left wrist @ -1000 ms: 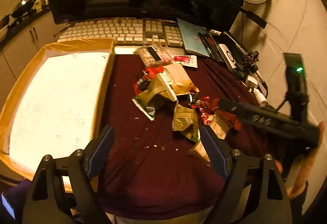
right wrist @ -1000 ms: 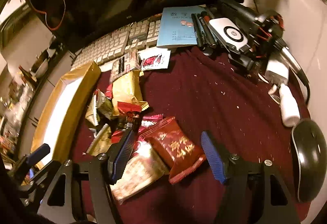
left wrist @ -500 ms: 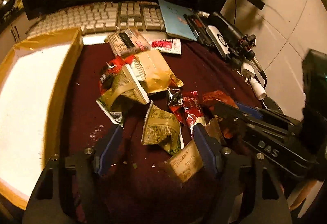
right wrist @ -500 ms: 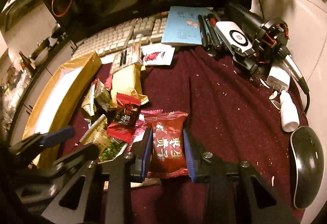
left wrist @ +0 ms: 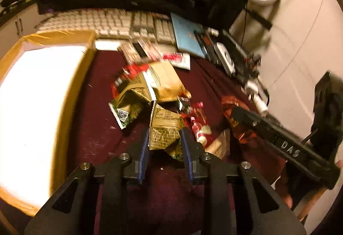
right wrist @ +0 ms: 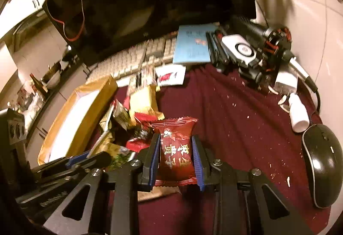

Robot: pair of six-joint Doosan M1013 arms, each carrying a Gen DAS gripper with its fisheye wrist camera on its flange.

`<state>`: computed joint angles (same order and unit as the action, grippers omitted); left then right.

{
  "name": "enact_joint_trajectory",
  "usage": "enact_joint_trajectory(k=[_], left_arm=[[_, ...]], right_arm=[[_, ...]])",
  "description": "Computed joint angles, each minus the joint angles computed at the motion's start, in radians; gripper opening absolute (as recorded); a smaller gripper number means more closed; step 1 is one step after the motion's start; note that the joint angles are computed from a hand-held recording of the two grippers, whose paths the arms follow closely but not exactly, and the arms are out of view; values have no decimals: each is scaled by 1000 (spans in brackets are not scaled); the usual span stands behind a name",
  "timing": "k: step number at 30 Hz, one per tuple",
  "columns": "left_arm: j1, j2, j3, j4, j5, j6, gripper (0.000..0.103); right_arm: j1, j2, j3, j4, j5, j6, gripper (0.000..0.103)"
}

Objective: Organize snacks
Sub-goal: 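Carry both packets over the white tray and open both grippers to drop them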

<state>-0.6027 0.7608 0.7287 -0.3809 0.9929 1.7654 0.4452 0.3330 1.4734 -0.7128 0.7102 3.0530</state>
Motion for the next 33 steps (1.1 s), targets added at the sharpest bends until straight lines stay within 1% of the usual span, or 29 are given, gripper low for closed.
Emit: enact_joint_trajectory(k=[2, 5, 7, 10, 14, 15, 16, 17, 19, 23, 25, 26, 27, 28, 30, 33], left_arm=[[12, -23, 32, -41, -41, 9, 25], [36, -60, 81, -121, -98, 38, 25], [47, -83, 109, -135, -138, 45, 25], [68, -97, 123, -146, -164, 30, 25], [99, -102, 131, -90, -193, -62, 25], [104, -99, 125, -64, -191, -93, 25], [108, -96, 123, -28, -196, -135, 25], [112, -98, 132, 13, -215, -173, 25], [121, -105, 154, 46, -235, -202, 25], [143, -87, 146, 106, -226, -287, 25], [146, -81, 145, 177, -226, -339, 25], [146, -76, 139, 211, -221, -364, 25], [150, -68, 130, 222, -210, -374, 25], [152, -61, 123, 238, -196, -389, 25], [155, -54, 116, 265, -188, -403, 25], [156, -46, 111, 293, -176, -422, 25]], right_arm=[[4, -2, 3, -30, -7, 35, 29], [9, -1, 4, -49, -42, 68, 29], [15, 6, -13, -61, -51, 63, 28], [27, 22, -49, -69, -64, 33, 28], [35, 70, -144, 5, -132, -127, 28], [33, 81, -163, 44, -143, -178, 28], [30, 107, -204, 131, -162, -281, 28], [29, 126, -232, 190, -165, -346, 28], [30, 175, -307, 308, -138, -491, 28], [39, 284, -480, 428, -33, -686, 28], [40, 325, -548, 463, 11, -743, 28], [42, 357, -600, 473, 49, -779, 28], [47, 371, -625, 470, 69, -784, 28], [47, 401, -673, 490, 107, -813, 28], [51, 432, -722, 507, 147, -848, 28], [61, 474, -787, 482, 208, -859, 28]])
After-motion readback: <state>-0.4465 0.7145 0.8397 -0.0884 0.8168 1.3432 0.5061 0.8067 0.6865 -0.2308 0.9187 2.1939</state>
